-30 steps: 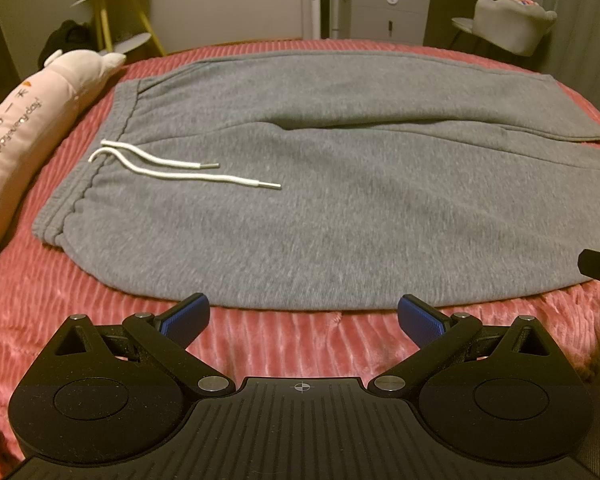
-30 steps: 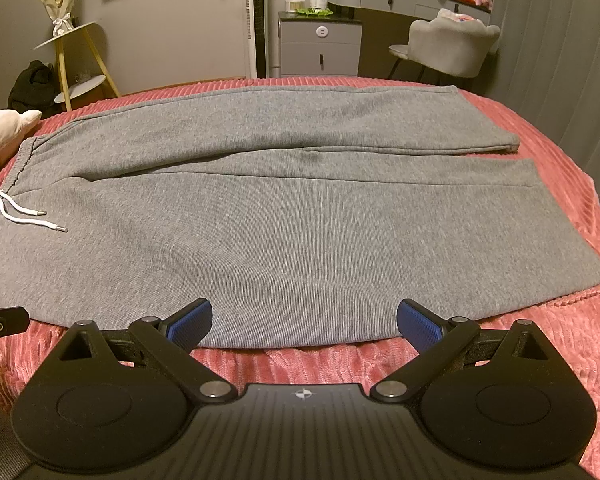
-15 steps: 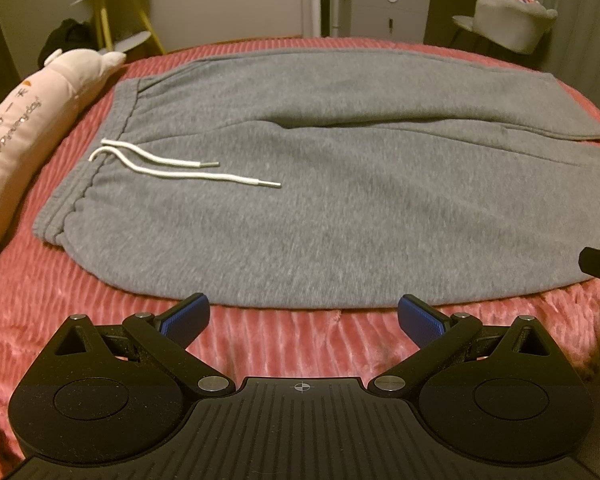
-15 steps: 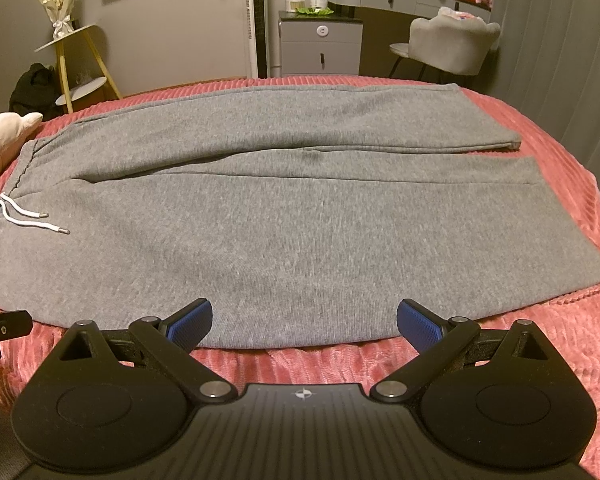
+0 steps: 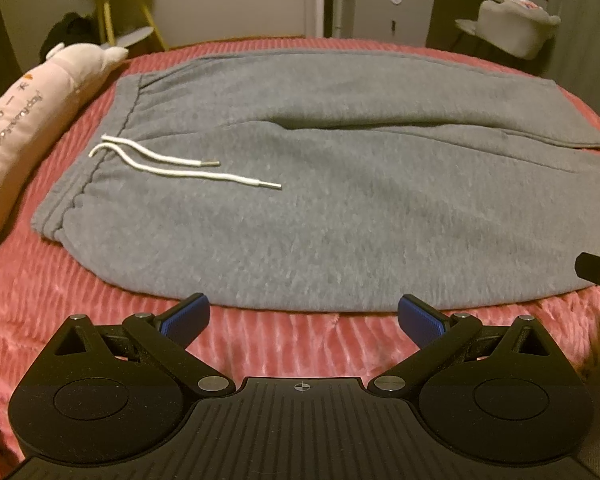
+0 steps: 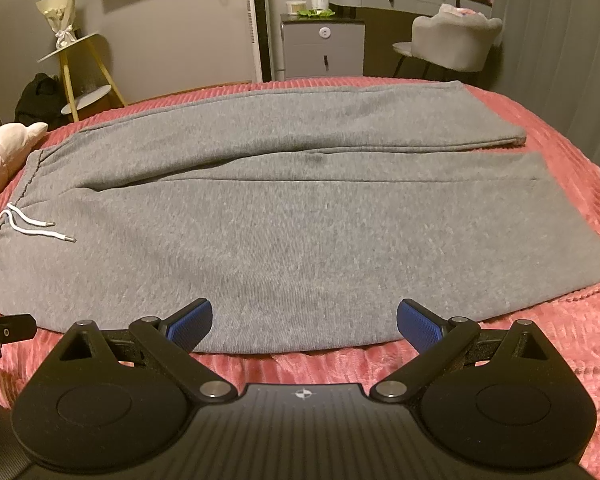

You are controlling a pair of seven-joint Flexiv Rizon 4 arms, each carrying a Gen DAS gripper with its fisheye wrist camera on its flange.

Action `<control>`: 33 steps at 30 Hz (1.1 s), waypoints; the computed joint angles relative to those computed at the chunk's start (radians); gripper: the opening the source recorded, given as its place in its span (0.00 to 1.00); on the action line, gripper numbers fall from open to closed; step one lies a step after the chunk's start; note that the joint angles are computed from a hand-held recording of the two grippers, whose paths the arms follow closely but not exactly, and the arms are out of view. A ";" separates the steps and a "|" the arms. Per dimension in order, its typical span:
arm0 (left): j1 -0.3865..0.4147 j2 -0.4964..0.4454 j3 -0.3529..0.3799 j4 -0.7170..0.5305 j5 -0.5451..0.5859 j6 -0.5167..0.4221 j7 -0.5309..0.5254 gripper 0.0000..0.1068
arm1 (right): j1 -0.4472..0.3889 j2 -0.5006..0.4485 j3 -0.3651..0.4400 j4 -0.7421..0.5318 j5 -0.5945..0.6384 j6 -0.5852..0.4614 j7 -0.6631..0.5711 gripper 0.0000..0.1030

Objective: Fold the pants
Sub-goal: 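Move the right tool to the pant leg hem and close on it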

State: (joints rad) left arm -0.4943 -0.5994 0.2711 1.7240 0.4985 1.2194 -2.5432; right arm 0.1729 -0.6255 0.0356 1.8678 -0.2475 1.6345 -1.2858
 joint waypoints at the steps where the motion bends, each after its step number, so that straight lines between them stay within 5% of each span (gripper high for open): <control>1: -0.001 -0.002 0.000 -0.005 0.002 -0.005 0.004 0.96 | -0.010 -0.003 0.011 -0.004 0.001 -0.002 -0.003 0.96; 11: 0.031 -0.013 -0.021 -0.022 -0.047 -0.017 0.044 0.96 | -0.111 -0.052 0.133 -0.077 0.034 -0.055 -0.039 0.96; 16: 0.007 -0.056 0.049 -0.140 -0.023 -0.060 -0.052 0.96 | -0.266 -0.140 0.321 -0.223 0.107 -0.132 -0.116 0.96; 24: 0.090 -0.302 0.042 -0.570 -0.092 -0.250 -0.111 0.96 | -0.074 -0.356 -0.022 -0.590 0.040 -0.354 0.045 0.96; 29: 0.130 -0.500 0.028 -0.865 -0.110 -0.458 -0.085 0.96 | -0.191 -0.449 0.130 -0.726 0.145 -0.409 -0.025 0.97; 33: 0.164 -0.538 0.012 -0.877 -0.120 -0.399 -0.195 0.96 | -0.216 -0.478 0.166 -0.749 0.186 -0.358 -0.123 0.97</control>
State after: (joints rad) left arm -0.3304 -1.1376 0.2832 0.8469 0.3788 0.8200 -2.7381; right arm -0.0429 -1.1039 0.2015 1.1187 -0.0617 1.2770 -1.4092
